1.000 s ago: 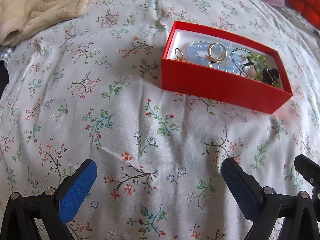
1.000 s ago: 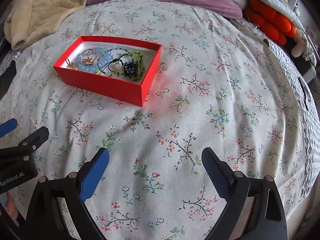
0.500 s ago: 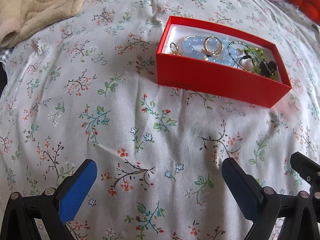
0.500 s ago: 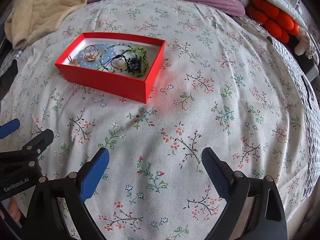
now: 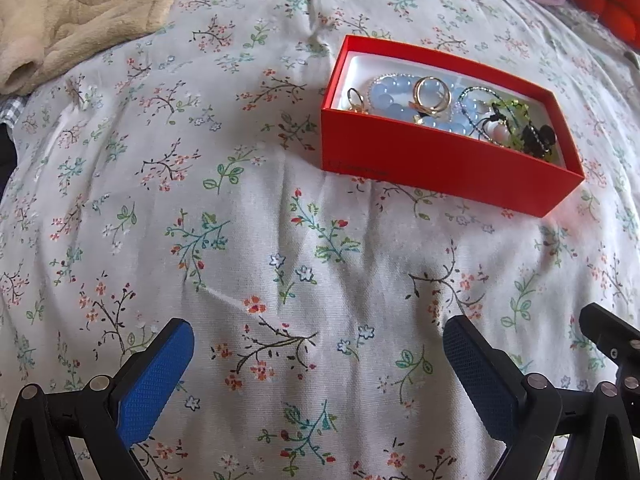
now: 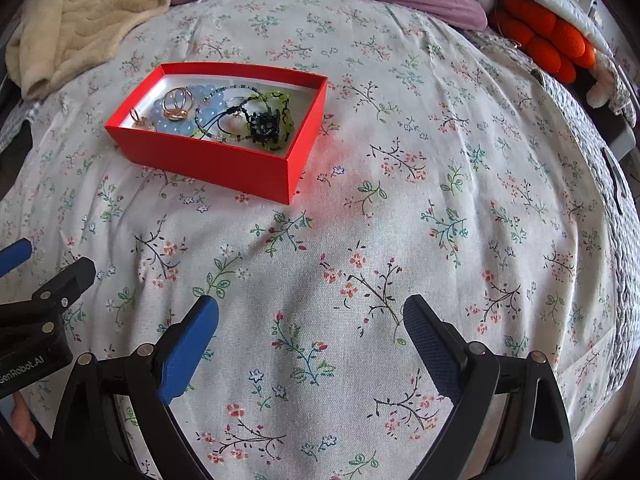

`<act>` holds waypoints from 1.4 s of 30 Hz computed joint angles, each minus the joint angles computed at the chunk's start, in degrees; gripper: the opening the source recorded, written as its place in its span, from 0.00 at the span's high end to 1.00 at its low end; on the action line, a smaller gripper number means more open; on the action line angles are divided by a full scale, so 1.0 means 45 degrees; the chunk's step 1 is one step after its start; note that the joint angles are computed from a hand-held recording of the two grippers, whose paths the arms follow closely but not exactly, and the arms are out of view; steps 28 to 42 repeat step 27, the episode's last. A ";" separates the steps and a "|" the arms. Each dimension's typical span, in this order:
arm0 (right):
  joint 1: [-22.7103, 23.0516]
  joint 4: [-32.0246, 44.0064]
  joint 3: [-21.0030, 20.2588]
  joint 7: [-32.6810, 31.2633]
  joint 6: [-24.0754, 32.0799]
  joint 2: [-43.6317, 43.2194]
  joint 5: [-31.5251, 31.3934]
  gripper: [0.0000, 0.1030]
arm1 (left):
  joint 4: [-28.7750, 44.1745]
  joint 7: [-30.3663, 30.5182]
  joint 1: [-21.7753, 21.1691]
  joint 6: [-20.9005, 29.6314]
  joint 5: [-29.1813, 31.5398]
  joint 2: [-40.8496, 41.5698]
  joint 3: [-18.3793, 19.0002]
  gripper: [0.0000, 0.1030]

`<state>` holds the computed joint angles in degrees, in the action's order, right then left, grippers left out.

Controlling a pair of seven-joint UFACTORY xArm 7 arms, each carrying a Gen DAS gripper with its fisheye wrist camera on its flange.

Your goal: Organize jewelry

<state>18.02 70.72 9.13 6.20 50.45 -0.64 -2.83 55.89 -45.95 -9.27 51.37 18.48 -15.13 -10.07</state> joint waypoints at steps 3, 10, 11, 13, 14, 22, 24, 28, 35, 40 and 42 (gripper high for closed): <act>0.0005 0.0007 -0.0001 -0.0001 0.0008 0.0004 0.0005 0.08 | -0.0003 0.0043 -0.0008 0.0026 -0.0009 -0.0011 0.0013 0.01; 0.0019 0.0004 0.0005 0.0034 0.0024 -0.0004 -0.0006 0.08 | -0.0027 0.0055 0.0012 0.0049 -0.0015 -0.0013 0.0030 0.01; 0.0019 0.0005 0.0003 0.0027 0.0012 0.0010 -0.0004 0.08 | -0.0017 0.0048 0.0015 0.0052 -0.0009 -0.0007 0.0026 0.01; 0.0021 0.0006 0.0004 0.0038 0.0011 0.0011 -0.0017 0.08 | -0.0027 0.0057 0.0011 0.0042 -0.0020 -0.0008 0.0029 0.01; 0.0020 0.0000 0.0002 0.0021 -0.0003 0.0009 -0.0006 0.08 | -0.0035 0.0082 0.0006 0.0039 -0.0050 -0.0013 0.0042 0.01; 0.0019 -0.0011 0.0000 0.0013 -0.0027 0.0016 -0.0013 0.08 | -0.0108 0.0098 0.0019 0.0000 -0.0082 -0.0057 0.0040 0.01; 0.0013 -0.0064 -0.0006 0.0006 -0.0094 -0.0010 -0.0019 0.08 | -0.0219 0.0010 0.0032 -0.0112 0.0013 -0.0156 -0.0003 0.01; 0.0010 -0.0269 -0.0002 -0.0059 -0.0206 -0.0177 0.0017 0.08 | -0.0406 -0.0195 0.0021 0.0112 0.0244 -0.0438 -0.0171 0.01; 0.0010 -0.0269 -0.0002 -0.0059 -0.0206 -0.0177 0.0017 0.08 | -0.0406 -0.0195 0.0021 0.0112 0.0244 -0.0438 -0.0171 0.01; 0.0010 -0.0269 -0.0002 -0.0059 -0.0206 -0.0177 0.0017 0.08 | -0.0406 -0.0195 0.0021 0.0112 0.0244 -0.0438 -0.0171 0.01; 0.0010 -0.0269 -0.0002 -0.0059 -0.0206 -0.0177 0.0017 0.08 | -0.0406 -0.0195 0.0021 0.0112 0.0244 -0.0438 -0.0171 0.01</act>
